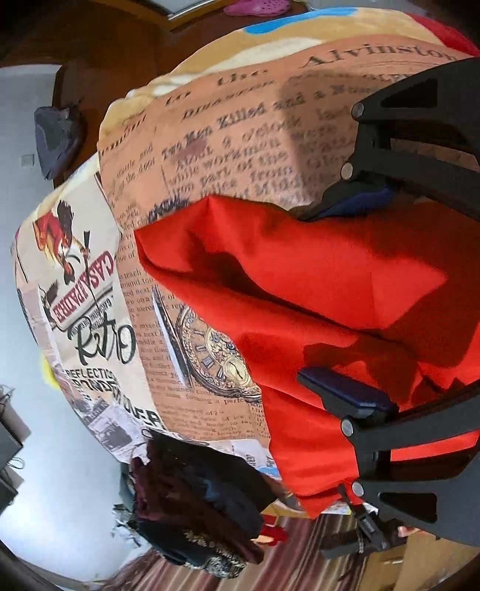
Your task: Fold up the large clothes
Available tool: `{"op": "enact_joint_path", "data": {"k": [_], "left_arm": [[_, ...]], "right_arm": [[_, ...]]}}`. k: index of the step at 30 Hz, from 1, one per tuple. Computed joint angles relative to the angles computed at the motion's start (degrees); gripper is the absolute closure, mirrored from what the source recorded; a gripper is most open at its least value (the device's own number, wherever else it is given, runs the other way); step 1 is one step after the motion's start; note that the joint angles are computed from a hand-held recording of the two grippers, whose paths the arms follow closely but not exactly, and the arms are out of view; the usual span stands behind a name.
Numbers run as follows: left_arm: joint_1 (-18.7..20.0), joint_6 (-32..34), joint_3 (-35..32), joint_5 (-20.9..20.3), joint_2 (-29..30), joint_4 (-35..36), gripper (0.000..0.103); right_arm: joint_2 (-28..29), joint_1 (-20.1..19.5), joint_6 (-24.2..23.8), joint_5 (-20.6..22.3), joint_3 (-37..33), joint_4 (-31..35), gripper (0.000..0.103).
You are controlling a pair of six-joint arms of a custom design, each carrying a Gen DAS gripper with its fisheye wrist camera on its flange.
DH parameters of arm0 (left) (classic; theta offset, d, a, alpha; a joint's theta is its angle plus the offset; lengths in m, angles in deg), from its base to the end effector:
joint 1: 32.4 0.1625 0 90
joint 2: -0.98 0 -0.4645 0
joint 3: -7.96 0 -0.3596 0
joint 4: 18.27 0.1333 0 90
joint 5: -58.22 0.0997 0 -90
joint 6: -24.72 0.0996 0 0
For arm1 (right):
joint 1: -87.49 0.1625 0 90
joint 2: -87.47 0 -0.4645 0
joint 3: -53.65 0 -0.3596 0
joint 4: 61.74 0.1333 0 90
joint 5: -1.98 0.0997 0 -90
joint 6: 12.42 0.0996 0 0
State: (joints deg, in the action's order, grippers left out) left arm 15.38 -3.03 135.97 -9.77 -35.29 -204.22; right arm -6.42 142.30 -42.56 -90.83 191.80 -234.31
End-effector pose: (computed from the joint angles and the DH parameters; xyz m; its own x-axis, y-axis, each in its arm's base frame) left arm -0.1893 -0.4626 -0.0069 -0.9360 0.1894 -0.2966 0.2648 0.9342 -0.2390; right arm -0.1059 -0.3731 0.3587 -0.9178 0.1973 0.3445 -0.0100 0.8561 -0.5168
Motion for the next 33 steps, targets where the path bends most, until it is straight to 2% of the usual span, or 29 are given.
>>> {"op": "enact_joint_path", "data": {"k": [1,2,3,4,6,8,13,18,23,28,33], "left_arm": [[-0.2,-0.4,-0.3,0.3,-0.3,0.6,0.051],[-0.1,-0.1,-0.5,0.4,-0.8,0.9,0.06],[-0.1,0.9,-0.9,-0.1,-1.2,1.5,0.077],[-0.5,2.1,-1.3,-0.4,-1.5,1.8,0.083],[-2.0,3.2,-1.9,2.1,-1.7,2.0,0.086],[-4.0,4.5,-2.7,5.6,-1.8,2.4,0.086],[-7.8,8.6,-5.5,10.6,-3.0,1.9,0.088],[-10.1,15.0,-8.0,13.1,-3.6,-0.9,0.088],[-9.0,15.9,-11.9,16.0,-1.7,0.5,0.088],[-7.4,16.1,-12.8,17.9,1.3,0.9,0.088],[-4.0,13.4,-14.2,17.0,3.3,4.1,0.086]], "right_arm": [[0.4,0.6,0.1,-0.9,-0.5,0.9,0.063],[0.7,0.9,0.2,-1.2,-1.0,2.2,0.076],[0.6,0.8,0.5,-0.5,-1.6,4.5,0.077],[0.7,1.0,0.6,-0.4,-1.6,4.5,0.079],[1.0,3.1,-0.3,-2.6,-0.6,1.0,0.081],[0.6,4.9,-1.1,-3.0,0.0,-1.0,0.081],[-1.7,10.2,-1.4,-1.3,-1.0,-2.7,0.085],[0.6,16.2,-0.5,-4.1,-2.8,-8.2,0.086],[3.4,17.0,1.3,-3.1,-5.2,-10.8,0.086],[9.3,16.7,0.8,-7.6,-7.6,-12.7,0.087],[14.0,14.2,1.3,-11.2,-10.1,-11.0,0.087]]}}
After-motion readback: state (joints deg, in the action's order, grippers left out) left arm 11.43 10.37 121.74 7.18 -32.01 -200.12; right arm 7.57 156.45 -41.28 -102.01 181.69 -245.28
